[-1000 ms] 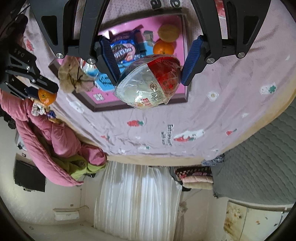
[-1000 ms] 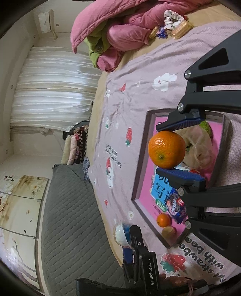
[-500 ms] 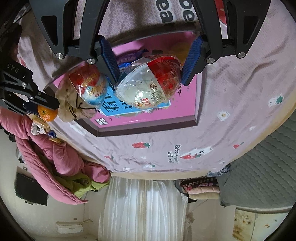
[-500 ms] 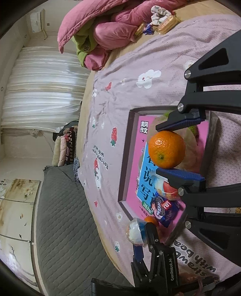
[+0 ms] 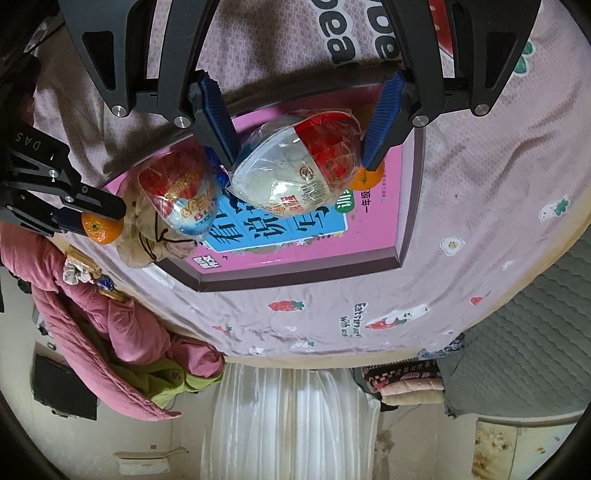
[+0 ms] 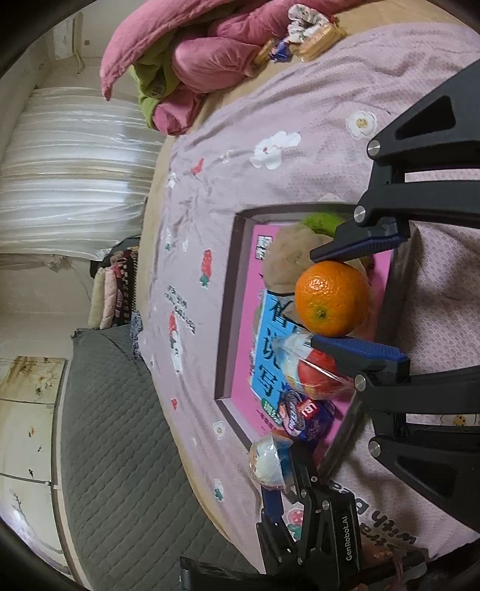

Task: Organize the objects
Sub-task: 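Lower the large egg into the tray while the right gripper lowers the tangerine beside the mesh bag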

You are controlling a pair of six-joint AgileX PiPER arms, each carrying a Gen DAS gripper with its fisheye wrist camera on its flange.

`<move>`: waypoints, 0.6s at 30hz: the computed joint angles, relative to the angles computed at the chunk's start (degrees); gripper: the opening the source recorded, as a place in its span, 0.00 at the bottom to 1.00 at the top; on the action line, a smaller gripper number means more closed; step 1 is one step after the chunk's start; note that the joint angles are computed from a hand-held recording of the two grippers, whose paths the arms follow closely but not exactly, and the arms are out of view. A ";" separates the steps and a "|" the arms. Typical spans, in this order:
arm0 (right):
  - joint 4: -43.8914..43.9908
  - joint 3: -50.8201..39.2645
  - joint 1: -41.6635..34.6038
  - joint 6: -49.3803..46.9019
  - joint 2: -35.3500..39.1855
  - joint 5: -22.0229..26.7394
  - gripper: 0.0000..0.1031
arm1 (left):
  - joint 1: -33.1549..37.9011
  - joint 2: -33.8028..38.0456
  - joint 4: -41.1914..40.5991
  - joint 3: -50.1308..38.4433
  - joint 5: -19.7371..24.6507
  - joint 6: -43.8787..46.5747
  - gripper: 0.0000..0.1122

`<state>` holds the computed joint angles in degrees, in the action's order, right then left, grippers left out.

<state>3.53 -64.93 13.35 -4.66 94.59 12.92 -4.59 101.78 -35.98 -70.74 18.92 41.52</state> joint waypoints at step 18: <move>4.83 -3.73 -2.22 -2.20 4.38 5.00 0.39 | -0.04 1.17 1.65 -0.26 -1.60 -1.40 0.61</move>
